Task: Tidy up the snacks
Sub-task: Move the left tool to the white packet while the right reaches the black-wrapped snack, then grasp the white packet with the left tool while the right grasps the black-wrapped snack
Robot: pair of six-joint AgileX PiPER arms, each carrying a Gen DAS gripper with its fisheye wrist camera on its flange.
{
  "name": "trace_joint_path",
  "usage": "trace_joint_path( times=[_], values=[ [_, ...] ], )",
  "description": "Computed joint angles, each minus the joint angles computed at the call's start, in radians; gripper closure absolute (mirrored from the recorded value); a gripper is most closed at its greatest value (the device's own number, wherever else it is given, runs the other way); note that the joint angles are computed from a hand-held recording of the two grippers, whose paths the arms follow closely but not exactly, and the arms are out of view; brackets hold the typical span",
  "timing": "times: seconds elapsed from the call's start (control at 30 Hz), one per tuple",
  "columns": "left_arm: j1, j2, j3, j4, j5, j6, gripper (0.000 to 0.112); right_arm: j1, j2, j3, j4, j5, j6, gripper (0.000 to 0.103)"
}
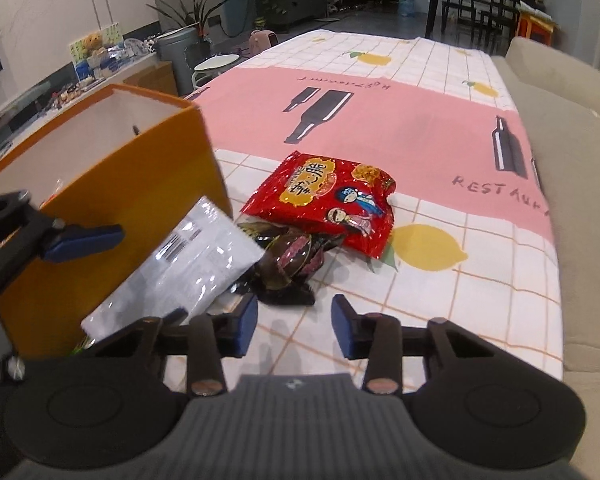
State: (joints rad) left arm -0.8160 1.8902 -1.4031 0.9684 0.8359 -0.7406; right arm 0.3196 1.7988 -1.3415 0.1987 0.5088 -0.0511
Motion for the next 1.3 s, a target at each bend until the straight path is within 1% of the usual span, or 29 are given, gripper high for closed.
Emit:
trace_joint_path(
  times=[0.07, 0.13, 0.2, 0.27, 0.33, 0.4, 0.43, 0.47, 0.5, 0.53, 0.63, 0.7, 0.8, 0.87, 0.93, 1.07, 1.13, 1.3],
  values=[
    [-0.007, 0.005, 0.001, 0.003, -0.01, 0.012, 0.045, -0.014, 0.025, -0.019, 0.028, 0.001, -0.025, 0.068],
    [-0.011, 0.011, 0.002, -0.003, -0.018, 0.026, 0.046, -0.024, 0.043, -0.034, 0.05, 0.01, -0.052, 0.073],
    [-0.025, 0.024, 0.009, 0.029, -0.008, 0.017, 0.047, -0.04, 0.054, -0.041, 0.118, 0.015, -0.12, 0.074],
    [-0.021, 0.041, -0.011, 0.003, 0.006, 0.036, 0.05, -0.047, 0.066, -0.051, 0.138, 0.023, -0.138, 0.075],
    [-0.015, 0.065, -0.048, -0.04, 0.04, 0.065, 0.057, -0.056, 0.077, -0.061, 0.162, 0.033, -0.149, 0.087],
    [-0.01, 0.071, -0.055, -0.056, 0.051, 0.072, 0.062, -0.069, 0.088, -0.069, 0.213, 0.046, -0.179, 0.092],
    [-0.009, 0.066, -0.048, -0.057, 0.046, 0.07, 0.067, -0.073, 0.092, -0.072, 0.231, 0.051, -0.191, 0.094],
    [-0.011, 0.062, -0.044, -0.06, 0.043, 0.071, 0.068, -0.07, 0.091, -0.068, 0.226, 0.046, -0.185, 0.095],
    [-0.01, 0.061, -0.043, -0.068, 0.039, 0.077, 0.073, -0.065, 0.086, -0.061, 0.215, 0.035, -0.179, 0.098],
    [-0.01, 0.06, -0.042, -0.07, 0.04, 0.076, 0.074, -0.062, 0.082, -0.054, 0.206, 0.029, -0.176, 0.103],
    [-0.012, 0.042, -0.02, -0.073, 0.016, 0.056, 0.08, -0.053, 0.058, -0.03, 0.154, 0.027, -0.127, 0.103],
    [-0.01, 0.023, -0.002, -0.078, -0.012, 0.052, 0.083, -0.058, 0.032, 0.0, 0.165, 0.025, -0.125, 0.103],
    [-0.005, -0.002, 0.011, -0.115, -0.041, 0.065, 0.086, -0.053, -0.02, 0.054, 0.122, 0.022, -0.068, 0.103],
    [0.001, -0.026, 0.024, -0.169, -0.06, 0.087, 0.088, -0.048, -0.056, 0.09, 0.085, 0.028, -0.01, 0.103],
    [0.012, -0.053, 0.036, -0.251, -0.08, 0.123, 0.09, -0.041, -0.094, 0.126, 0.039, 0.036, 0.057, 0.103],
    [0.039, -0.105, 0.046, -0.455, -0.075, 0.218, 0.091, -0.002, -0.18, 0.208, -0.103, 0.061, 0.23, 0.103],
    [0.048, -0.14, 0.067, -0.535, -0.074, 0.251, 0.091, 0.013, -0.217, 0.239, -0.145, 0.092, 0.294, 0.103],
    [0.093, -0.217, 0.124, -0.743, -0.077, 0.379, 0.091, 0.044, -0.314, 0.3, -0.164, 0.184, 0.401, 0.103]
  ],
)
